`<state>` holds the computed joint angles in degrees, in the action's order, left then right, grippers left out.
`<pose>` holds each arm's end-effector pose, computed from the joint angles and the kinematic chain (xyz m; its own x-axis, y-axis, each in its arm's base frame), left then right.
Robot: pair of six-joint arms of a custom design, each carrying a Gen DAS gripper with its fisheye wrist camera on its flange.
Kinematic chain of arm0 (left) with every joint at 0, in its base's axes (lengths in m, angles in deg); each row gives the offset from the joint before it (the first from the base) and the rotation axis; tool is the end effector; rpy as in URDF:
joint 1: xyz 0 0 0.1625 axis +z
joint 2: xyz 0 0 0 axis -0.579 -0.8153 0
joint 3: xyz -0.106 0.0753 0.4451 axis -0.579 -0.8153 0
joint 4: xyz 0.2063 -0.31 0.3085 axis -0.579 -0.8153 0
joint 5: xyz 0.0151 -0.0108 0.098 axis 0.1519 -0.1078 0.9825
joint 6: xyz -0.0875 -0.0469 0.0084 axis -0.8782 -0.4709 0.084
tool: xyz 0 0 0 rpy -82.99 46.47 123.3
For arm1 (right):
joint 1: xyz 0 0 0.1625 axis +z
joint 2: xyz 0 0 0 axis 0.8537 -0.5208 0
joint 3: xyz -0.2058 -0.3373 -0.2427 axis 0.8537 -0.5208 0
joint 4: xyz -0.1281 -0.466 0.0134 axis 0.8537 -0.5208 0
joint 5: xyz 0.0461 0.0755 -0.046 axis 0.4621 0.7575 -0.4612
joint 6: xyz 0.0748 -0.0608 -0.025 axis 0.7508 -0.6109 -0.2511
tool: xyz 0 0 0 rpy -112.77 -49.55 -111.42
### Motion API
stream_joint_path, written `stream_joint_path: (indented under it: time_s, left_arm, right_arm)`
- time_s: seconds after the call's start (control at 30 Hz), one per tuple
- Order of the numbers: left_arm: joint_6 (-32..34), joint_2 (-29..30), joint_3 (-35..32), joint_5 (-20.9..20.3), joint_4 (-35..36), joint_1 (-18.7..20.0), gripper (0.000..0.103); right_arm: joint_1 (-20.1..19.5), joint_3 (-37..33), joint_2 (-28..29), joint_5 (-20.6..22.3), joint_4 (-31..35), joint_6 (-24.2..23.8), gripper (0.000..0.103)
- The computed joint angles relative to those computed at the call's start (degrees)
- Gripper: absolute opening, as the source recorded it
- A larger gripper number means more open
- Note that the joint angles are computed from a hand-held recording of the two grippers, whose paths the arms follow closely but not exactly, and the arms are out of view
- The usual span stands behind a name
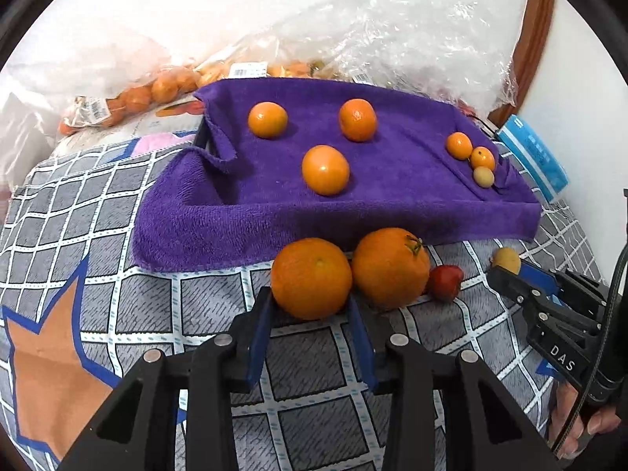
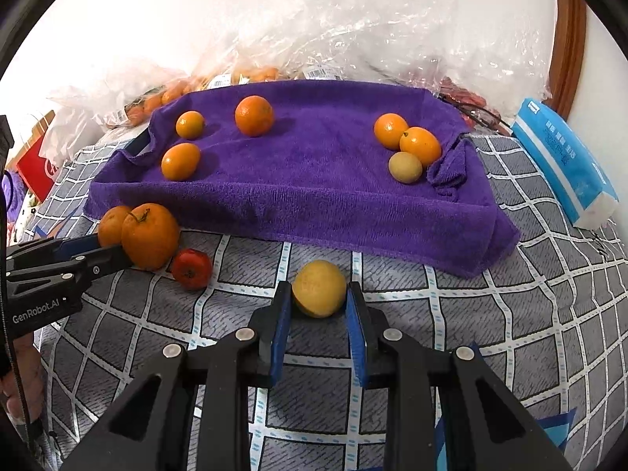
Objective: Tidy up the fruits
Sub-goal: 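Grasp the pale yellow fruit with the right tool while the left tool grasps a large orange, then lift both held fruits and carry them toward the purple towel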
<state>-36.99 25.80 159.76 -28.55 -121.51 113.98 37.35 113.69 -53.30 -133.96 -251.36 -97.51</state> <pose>0.0368 -0.7786 0.1597 -0.7722 0.0992 -0.6276 0.4383 0.7982 -0.4132 0.1705 -0.7915 -0.0701 -0.7408 -0.2338 0.6297 -0.5379 0.7680 -0.3477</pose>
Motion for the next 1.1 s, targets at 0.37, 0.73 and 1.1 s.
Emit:
stream_joint_path:
  time_s: [0.37,0.73,1.1]
  left_arm:
    - [1.5,0.9,0.5,0.0,-4.5,-0.1,0.036]
    - [-0.1,0.1,0.6,-3.8,-3.4,0.9,0.036]
    - [-2.6,-1.3,1.9,-9.1,-5.9,2.1,0.035]
  right_arm:
    - [0.1,-0.4,0.3,-0.5,-0.1,-0.2,0.028]
    - [0.0,-0.4,0.3,-0.5,-0.2,-0.3,0.028]
    - [0.0,-0.3,0.3,-0.4,-0.5,-0.6,0.027]
